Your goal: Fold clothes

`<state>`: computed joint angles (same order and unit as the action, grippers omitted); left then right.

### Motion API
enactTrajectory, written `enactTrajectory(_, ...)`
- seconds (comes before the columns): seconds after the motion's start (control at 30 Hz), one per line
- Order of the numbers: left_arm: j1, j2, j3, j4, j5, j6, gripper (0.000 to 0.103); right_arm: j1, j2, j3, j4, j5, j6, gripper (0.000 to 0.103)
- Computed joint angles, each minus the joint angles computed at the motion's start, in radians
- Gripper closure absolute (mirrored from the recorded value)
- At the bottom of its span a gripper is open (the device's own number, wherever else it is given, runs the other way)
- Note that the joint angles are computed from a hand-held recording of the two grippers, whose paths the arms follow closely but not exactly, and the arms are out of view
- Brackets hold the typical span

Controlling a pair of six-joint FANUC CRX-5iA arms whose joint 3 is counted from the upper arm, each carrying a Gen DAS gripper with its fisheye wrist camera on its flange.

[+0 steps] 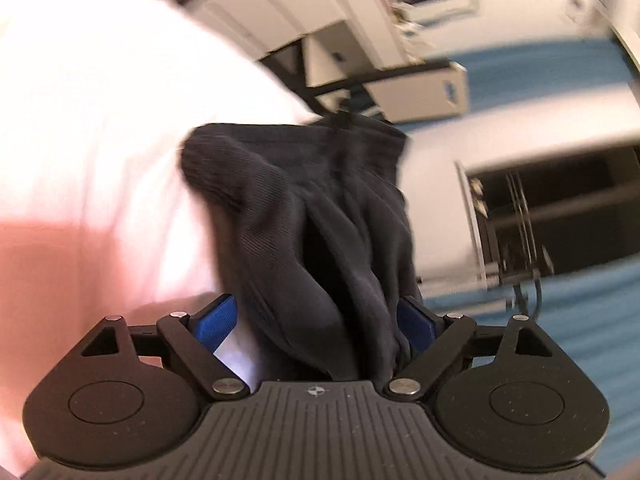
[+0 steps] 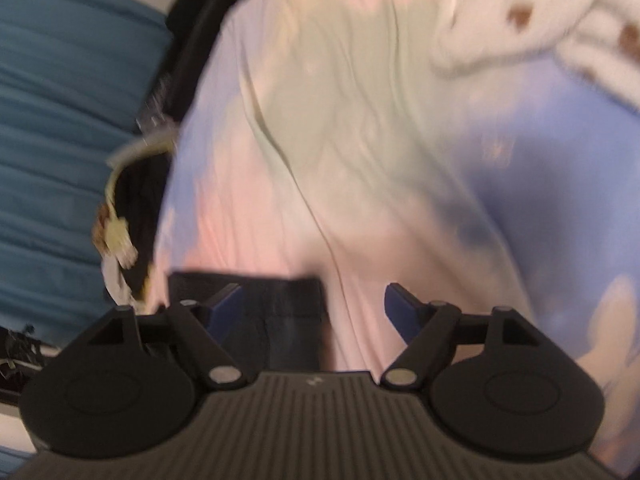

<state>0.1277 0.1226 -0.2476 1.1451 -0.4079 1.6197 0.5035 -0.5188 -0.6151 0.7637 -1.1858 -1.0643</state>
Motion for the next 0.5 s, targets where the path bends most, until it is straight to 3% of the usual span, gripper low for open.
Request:
enactTrajectory(0.07, 0.020, 0.045, 0.055, -0.090, -0.017, 0.089, 0.017, -0.053, 0.011, -0.015, -0.028, 0.115, 0.036, 0.024)
enactTrajectory(0.1, 0.015, 0.060, 0.058, -0.056, -0.003, 0.065, 0.019, -0.067, 0.027, -0.011, -0.026, 0.137, 0.051, 0.024)
enactTrajectory(0.13, 0.010, 0.074, 0.061, -0.021, 0.011, 0.041, 0.028, -0.068, 0.033, -0.014, 0.000, 0.145, 0.056, 0.029)
enactTrajectory(0.17, 0.013, 0.087, 0.079, -0.039, 0.014, 0.051, 0.048, -0.069, 0.038, -0.017, 0.026, 0.154, 0.061, 0.046)
enactTrajectory(0.23, 0.028, 0.108, 0.130, -0.126, 0.000, 0.110, 0.080, -0.071, 0.051, -0.006, 0.041, 0.153, 0.088, 0.063)
enactTrajectory(0.27, 0.031, 0.111, 0.140, -0.134, -0.002, 0.105, 0.086, -0.072, 0.049, -0.010, 0.050, 0.165, 0.097, 0.082)
enactTrajectory(0.3, 0.036, 0.111, 0.155, -0.152, -0.001, 0.090, 0.089, -0.074, 0.046, -0.015, 0.059, 0.177, 0.106, 0.090)
enactTrajectory(0.33, 0.042, 0.112, 0.174, -0.179, -0.002, 0.076, 0.091, -0.075, 0.039, -0.023, 0.074, 0.186, 0.107, 0.092)
enactTrajectory(0.43, 0.050, 0.106, 0.204, -0.115, 0.010, -0.072, 0.094, -0.066, 0.001, -0.049, 0.148, 0.184, 0.078, 0.093)
enactTrajectory(0.5, 0.068, 0.115, 0.248, -0.139, -0.041, -0.081, 0.094, -0.037, -0.029, -0.060, 0.198, 0.154, 0.055, 0.093)
